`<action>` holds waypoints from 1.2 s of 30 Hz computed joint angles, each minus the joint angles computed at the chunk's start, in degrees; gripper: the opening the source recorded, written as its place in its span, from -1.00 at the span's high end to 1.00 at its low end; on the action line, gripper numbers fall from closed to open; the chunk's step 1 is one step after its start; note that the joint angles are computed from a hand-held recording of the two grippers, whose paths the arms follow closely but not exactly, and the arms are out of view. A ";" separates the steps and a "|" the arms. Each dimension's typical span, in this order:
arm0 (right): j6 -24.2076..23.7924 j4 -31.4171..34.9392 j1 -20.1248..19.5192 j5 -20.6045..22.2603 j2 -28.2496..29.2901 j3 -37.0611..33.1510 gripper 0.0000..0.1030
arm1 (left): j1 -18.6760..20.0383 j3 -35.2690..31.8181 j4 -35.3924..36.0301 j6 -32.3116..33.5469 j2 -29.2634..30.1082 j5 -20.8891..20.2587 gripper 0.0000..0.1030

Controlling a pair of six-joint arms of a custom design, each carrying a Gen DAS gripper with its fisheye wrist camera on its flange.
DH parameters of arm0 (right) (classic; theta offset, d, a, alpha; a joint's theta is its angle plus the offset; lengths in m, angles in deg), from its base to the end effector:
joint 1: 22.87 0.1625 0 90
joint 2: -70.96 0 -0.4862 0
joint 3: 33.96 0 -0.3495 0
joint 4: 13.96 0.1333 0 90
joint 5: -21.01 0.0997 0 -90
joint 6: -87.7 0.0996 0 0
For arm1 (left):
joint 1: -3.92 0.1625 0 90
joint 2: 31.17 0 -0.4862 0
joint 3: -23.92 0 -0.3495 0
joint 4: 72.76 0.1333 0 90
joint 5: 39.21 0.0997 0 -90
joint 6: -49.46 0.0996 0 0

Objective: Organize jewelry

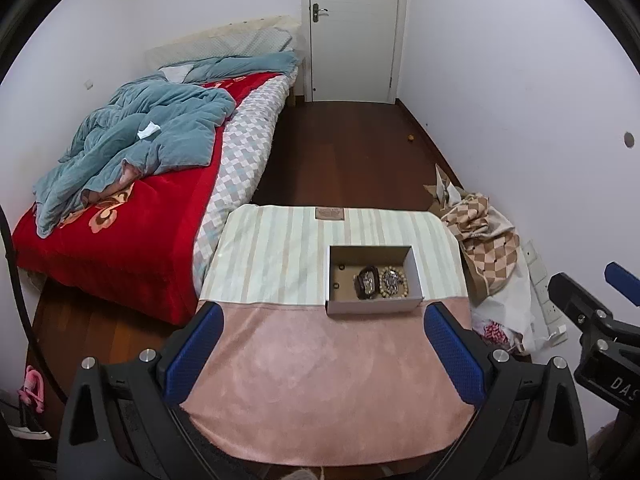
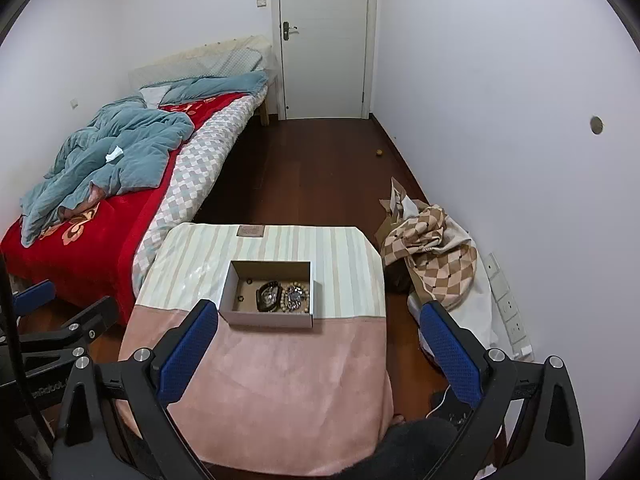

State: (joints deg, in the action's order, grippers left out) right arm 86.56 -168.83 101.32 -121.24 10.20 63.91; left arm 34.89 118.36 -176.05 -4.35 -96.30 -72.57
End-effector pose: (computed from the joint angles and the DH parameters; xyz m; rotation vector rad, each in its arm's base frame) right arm 0.4007 -0.4928 0.3684 0.4247 -2.2359 0.8504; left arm -0.3944 -0.4892 0.3524 0.2723 2.2350 -0.8332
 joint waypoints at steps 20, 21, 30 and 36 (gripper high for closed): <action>1.34 4.87 -6.80 0.64 6.99 -4.89 -1.00 | 7.01 -4.04 -0.76 2.22 6.02 -1.89 -1.00; 1.22 4.72 -7.00 0.68 7.17 -4.88 -1.00 | 7.11 -4.14 -0.65 2.34 6.15 -1.85 -1.00; 1.59 5.50 -7.74 0.54 7.97 -5.16 -1.00 | 7.56 -4.44 -0.91 3.12 6.61 -2.02 -1.00; 1.43 5.39 -7.75 0.53 8.03 -5.09 -1.00 | 7.32 -4.15 -1.04 2.74 6.50 -1.52 -1.00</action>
State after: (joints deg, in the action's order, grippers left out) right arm 87.99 -163.44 93.58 -120.70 18.23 58.81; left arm 42.21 114.21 -177.09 -1.61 -89.79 -74.09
